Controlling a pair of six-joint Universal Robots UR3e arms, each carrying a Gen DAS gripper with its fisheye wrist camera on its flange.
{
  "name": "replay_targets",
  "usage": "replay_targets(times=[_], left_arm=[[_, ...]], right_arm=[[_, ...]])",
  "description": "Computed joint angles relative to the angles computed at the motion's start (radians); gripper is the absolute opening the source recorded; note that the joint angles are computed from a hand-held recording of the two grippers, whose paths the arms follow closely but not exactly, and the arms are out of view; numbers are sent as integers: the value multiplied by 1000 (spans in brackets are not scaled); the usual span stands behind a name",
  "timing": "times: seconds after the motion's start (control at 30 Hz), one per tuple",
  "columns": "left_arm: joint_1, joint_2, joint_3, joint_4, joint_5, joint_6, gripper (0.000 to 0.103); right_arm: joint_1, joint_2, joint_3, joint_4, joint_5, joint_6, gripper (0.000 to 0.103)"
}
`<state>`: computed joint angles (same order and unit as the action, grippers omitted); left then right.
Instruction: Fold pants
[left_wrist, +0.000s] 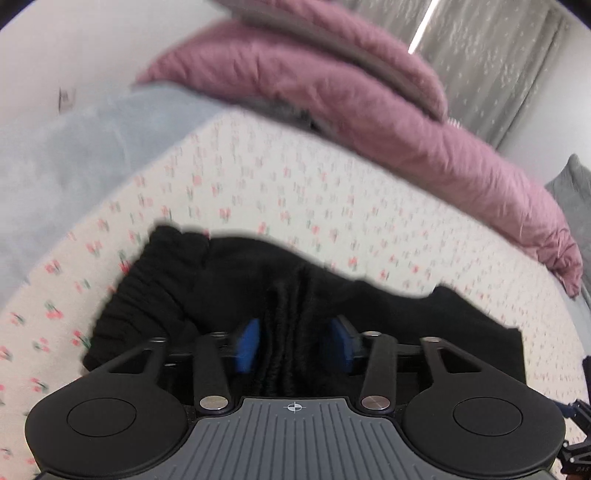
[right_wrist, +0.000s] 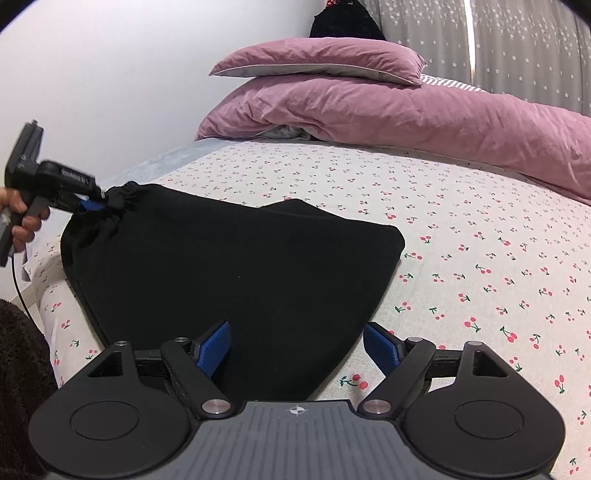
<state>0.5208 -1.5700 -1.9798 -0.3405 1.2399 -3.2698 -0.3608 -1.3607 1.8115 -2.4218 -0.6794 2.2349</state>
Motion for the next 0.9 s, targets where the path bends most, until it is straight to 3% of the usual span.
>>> replay_targets(times=[0.07, 0.23, 0.4, 0.47, 0.53, 0.63, 0.7, 0.77, 0.9], left_arm=[[-9, 52, -14, -4, -14, 30, 45], [-31, 99, 2, -101, -149, 124, 38], [-67, 77, -2, -173, -62, 159, 35], [-39, 79, -42, -186, -40, 164, 28], [7, 92, -93, -180, -67, 186, 22], [28, 129, -126, -172, -92, 149, 23], [-33, 125, -114, -133, -30, 109, 30], [-94, 114, -103, -90, 6, 91, 54], [-218, 82, -96, 25, 16, 103, 64]], right_arm=[[0, 1, -1, -1, 1, 0, 82], [6, -7, 19, -22, 1, 8, 81], [-6, -36, 43, -2, -8, -5, 82], [-16, -54, 55, 12, -6, -19, 82], [-25, -59, 55, 27, -6, -29, 83], [-25, -55, 40, 54, -19, -19, 85], [-28, -50, 18, 98, -23, -16, 85], [-32, -43, -19, 174, -25, -28, 87], [-48, -9, -149, 474, -31, -94, 88]])
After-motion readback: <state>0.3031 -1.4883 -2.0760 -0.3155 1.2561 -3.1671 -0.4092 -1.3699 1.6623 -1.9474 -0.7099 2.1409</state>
